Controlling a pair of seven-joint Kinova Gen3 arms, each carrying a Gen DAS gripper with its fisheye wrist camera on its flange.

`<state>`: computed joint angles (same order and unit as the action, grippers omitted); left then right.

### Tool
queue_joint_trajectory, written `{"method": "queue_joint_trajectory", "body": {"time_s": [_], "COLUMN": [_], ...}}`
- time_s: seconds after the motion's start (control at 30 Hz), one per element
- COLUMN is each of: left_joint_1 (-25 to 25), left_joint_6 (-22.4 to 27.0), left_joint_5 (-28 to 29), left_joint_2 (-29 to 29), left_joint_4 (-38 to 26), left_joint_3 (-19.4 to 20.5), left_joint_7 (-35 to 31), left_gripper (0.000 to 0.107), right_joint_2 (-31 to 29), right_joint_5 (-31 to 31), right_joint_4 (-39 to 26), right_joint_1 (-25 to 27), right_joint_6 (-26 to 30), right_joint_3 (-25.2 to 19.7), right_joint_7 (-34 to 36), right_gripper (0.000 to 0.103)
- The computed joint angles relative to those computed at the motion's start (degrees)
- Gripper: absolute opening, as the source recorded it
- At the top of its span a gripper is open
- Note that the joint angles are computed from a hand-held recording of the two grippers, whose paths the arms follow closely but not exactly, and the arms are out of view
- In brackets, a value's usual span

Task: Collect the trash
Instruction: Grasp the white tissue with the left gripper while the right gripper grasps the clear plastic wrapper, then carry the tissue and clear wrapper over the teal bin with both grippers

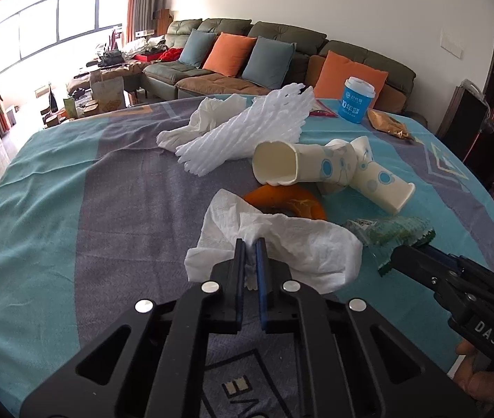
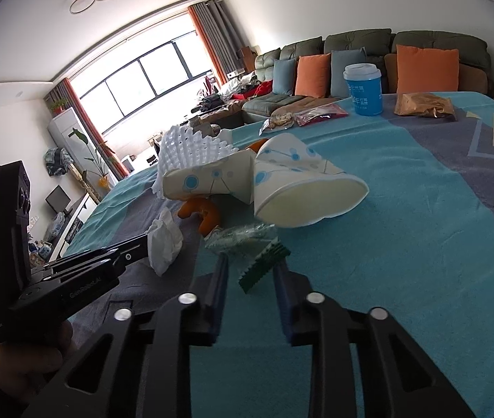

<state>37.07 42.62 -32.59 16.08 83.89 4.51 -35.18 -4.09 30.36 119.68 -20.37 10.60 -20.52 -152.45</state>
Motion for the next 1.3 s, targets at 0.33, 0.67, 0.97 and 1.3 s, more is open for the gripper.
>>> {"method": "queue_joint_trajectory", "body": {"time_s": [0.33,0.67,0.97,1.3], "left_joint_1": [-1.26,-2.92,-6.88,-13.87], "left_joint_6": [-6.35,-6.0,-1.14,8.76], "left_joint_5": [-1.38,-10.69,-20.67,-24.59], "left_joint_2": [-5.16,-11.8,-18.71,-28.86], "left_joint_4": [6.45,11.57,16.61,22.21], "left_joint_3": [-0.07,3.8,10.72,19.85], "left_joint_7": [5.81,17.42,28.73,36.6], "left_gripper": [0.005,0.005,0.005,0.005], "right_joint_2": [-1.13,-3.68,-4.55,-1.15], "right_joint_5": [0.69,4.94,7.34,19.28], "right_joint_4": [0.13,-0.96,-3.69,-9.52], "right_joint_1": [0.2,5.82,9.01,8.95], "right_joint_6": [-0.26,0.07,-0.32,-0.88], "right_joint_3": [-0.99,-9.16,-15.63,-22.11], "right_joint_7": [0.18,-1.47,-1.02,-6.49], "right_gripper": [0.001,0.001,0.001,0.001]}}
